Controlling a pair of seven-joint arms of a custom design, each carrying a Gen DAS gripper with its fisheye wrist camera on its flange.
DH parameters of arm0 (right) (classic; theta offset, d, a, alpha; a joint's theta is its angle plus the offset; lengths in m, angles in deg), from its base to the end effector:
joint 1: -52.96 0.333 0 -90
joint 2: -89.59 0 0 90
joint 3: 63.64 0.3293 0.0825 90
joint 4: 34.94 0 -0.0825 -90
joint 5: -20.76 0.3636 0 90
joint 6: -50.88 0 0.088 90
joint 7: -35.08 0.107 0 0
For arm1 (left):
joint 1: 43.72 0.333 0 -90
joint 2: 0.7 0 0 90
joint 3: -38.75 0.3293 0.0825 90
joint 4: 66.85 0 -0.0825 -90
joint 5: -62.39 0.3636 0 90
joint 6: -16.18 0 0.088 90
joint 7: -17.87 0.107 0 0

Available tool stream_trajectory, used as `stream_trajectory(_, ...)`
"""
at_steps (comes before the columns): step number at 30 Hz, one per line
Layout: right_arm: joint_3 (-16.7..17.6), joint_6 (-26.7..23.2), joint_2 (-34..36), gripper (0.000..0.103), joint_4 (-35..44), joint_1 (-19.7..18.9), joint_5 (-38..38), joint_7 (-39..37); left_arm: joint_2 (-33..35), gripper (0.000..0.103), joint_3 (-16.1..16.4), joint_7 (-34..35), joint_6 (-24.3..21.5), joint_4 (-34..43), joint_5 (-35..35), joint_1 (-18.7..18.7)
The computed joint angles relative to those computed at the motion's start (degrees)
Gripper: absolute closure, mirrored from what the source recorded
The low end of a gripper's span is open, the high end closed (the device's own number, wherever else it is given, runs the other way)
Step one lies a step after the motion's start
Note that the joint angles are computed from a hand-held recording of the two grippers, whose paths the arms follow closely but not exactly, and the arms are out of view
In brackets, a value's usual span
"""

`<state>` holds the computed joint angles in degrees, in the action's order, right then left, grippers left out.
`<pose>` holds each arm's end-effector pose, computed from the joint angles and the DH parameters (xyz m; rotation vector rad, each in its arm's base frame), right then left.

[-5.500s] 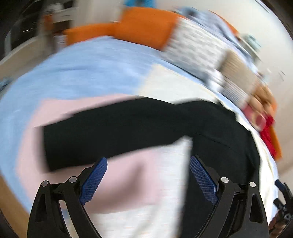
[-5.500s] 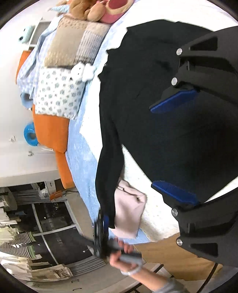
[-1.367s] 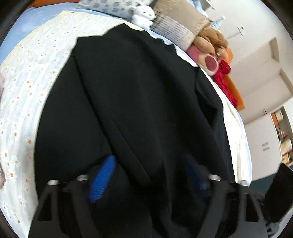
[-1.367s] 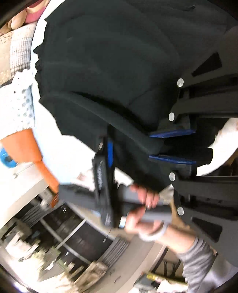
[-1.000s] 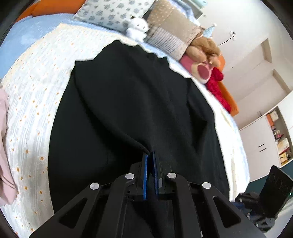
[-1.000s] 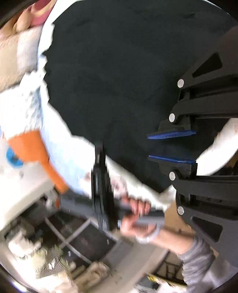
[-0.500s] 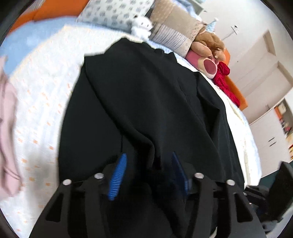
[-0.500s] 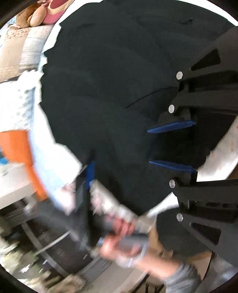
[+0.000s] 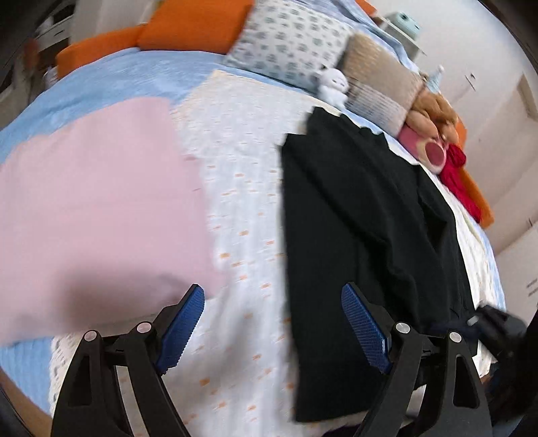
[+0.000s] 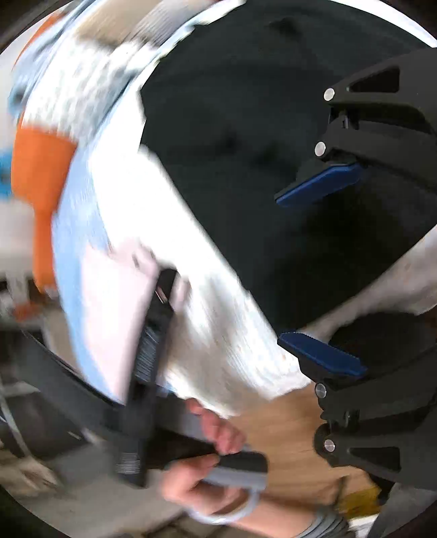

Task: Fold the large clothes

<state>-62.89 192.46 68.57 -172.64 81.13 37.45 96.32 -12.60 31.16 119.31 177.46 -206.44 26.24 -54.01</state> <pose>0.3902 0.2153 0.5203 -2.4848 0.9823 -0.2002 0.4630 -0.1214 0.4672 -2.0484 2.0006 -0.9636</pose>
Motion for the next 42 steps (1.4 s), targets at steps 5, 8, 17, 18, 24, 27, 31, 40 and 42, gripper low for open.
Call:
stream_trajectory(5,6.2,-0.7,6.5,0.027,1.4,0.1,-10.6,4.4,-2.3,0.017,2.7,3.9,0.2,-3.4,-5.0,-0.2)
stream_trajectory(8,7.6,-0.4,9.3,0.031,1.6,-0.7,-17.1,8.5,-2.5,0.017,3.5,6.6,0.3,-4.3,-8.1,-0.4)
stream_trajectory(17,2.6,0.0,9.2,0.094,3.4,-1.9,-6.4,5.4,0.0,0.017,3.0,11.9,-1.6,-2.3,-14.7,-0.2)
stream_trajectory(18,1.9,0.1,8.7,0.094,3.5,-2.0,-3.9,4.6,0.5,0.017,2.7,12.0,-2.0,-1.5,-14.5,-0.1)
stream_trajectory(24,-5.8,-8.7,2.9,0.094,3.2,-2.5,21.7,-6.3,8.6,0.016,1.7,14.5,-7.0,9.9,-17.5,0.9)
stream_trajectory(27,-7.5,-11.2,0.6,0.094,3.1,-4.4,28.4,-8.9,17.3,0.016,0.1,12.6,-12.6,20.6,-19.1,2.8)
stream_trajectory(31,-8.5,-13.0,-1.2,0.094,2.3,-6.8,33.5,-11.4,30.0,0.016,-1.5,0.7,-11.8,35.4,-8.8,1.9)
stream_trajectory(40,-8.2,-16.0,0.9,0.093,1.9,-10.1,43.0,-17.4,48.3,0.085,-2.5,-18.1,-14.8,59.5,7.5,-0.3)
stream_trajectory(42,-7.7,-16.3,1.0,0.093,1.7,-10.8,44.1,-17.9,49.3,0.090,-2.8,-20.0,-14.0,61.1,10.5,-0.9)
